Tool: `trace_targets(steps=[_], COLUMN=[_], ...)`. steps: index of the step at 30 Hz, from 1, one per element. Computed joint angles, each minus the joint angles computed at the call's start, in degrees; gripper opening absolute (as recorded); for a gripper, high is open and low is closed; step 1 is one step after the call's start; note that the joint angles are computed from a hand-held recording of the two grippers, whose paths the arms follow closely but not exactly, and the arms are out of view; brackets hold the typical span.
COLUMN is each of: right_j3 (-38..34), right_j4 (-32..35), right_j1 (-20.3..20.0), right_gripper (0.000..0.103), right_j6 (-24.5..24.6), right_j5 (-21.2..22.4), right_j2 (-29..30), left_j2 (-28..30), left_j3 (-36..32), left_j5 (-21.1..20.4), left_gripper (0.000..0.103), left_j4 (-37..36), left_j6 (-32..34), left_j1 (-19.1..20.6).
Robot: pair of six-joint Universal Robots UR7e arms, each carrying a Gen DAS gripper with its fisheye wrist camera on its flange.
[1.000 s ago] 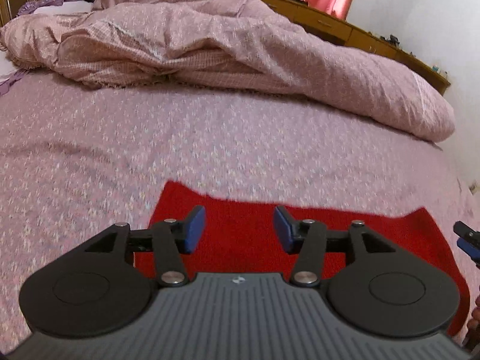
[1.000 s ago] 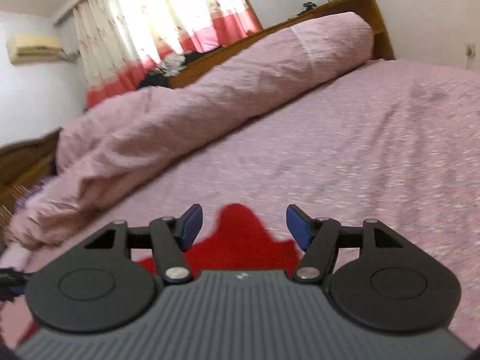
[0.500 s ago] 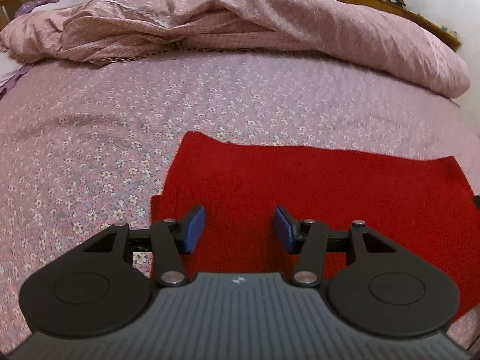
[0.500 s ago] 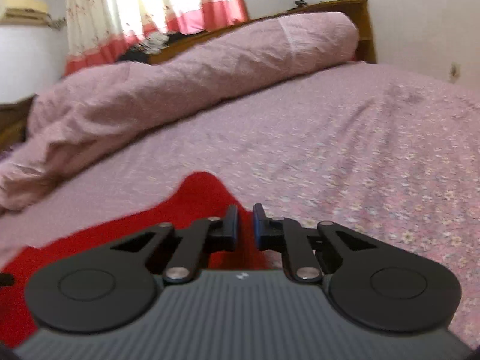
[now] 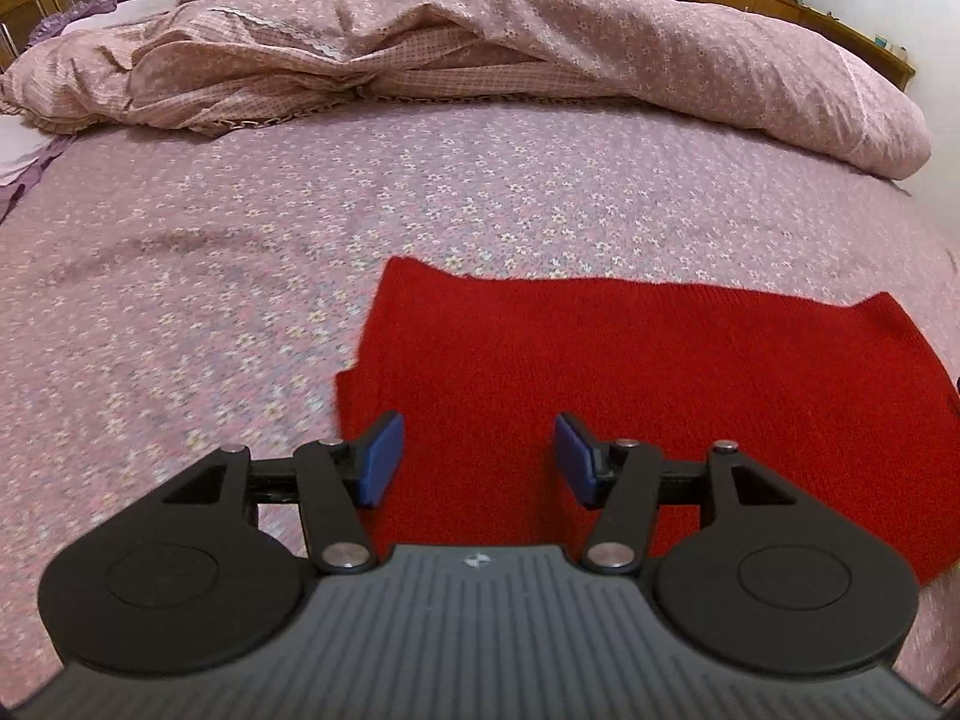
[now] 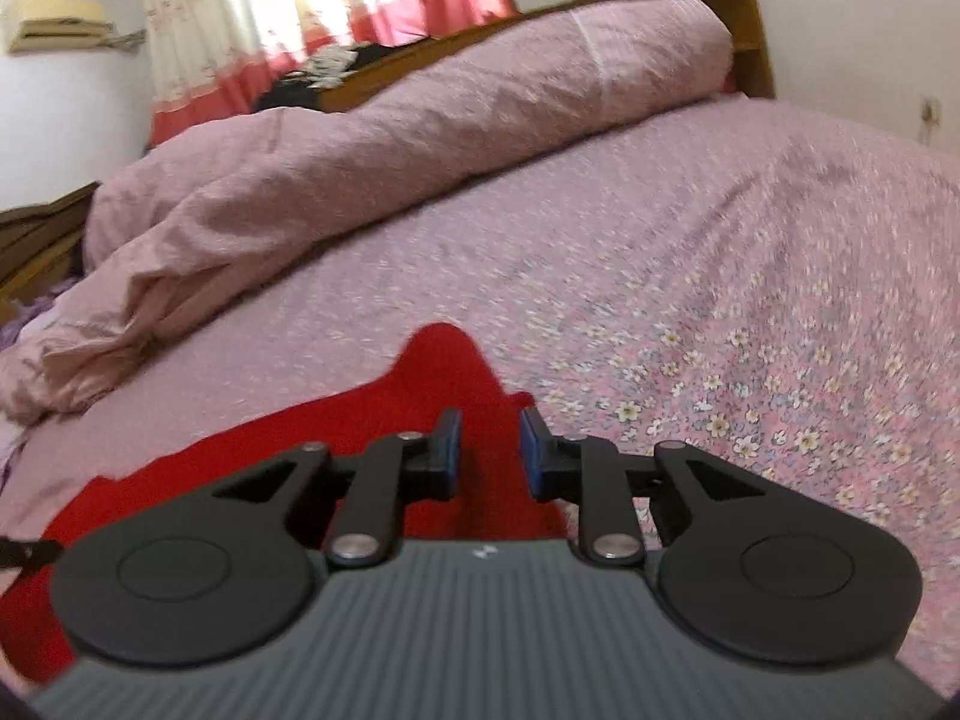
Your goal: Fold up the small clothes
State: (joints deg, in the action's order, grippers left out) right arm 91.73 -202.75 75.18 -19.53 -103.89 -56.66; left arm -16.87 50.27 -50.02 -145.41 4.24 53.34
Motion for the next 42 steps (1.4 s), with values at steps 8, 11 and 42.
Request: trace_targets(steps=[8, 11, 42], right_j3=[9.0, 11.9, 18.8], right_j4=[-4.5, -4.9, -8.6], right_j1=[1.1, 1.4, 2.1], right_gripper=[0.051, 0.052, 0.062], right_j6=[-2.1, -1.9, 7.5], right_j5=[2.7, 3.6, -0.7], right_j2=[-5.2, -6.4, -7.1], left_j2=[-7.4, -9.3, -14.9], left_j3=[11.0, 14.4, 25.6], left_j5=[1.1, 1.8, 3.7], left_gripper=[0.064, 0.065, 0.074], left_j4=[-2.6, -3.4, -5.8], left_j6=[-2.5, -2.9, -12.4], left_j1=[-0.8, -0.9, -2.0])
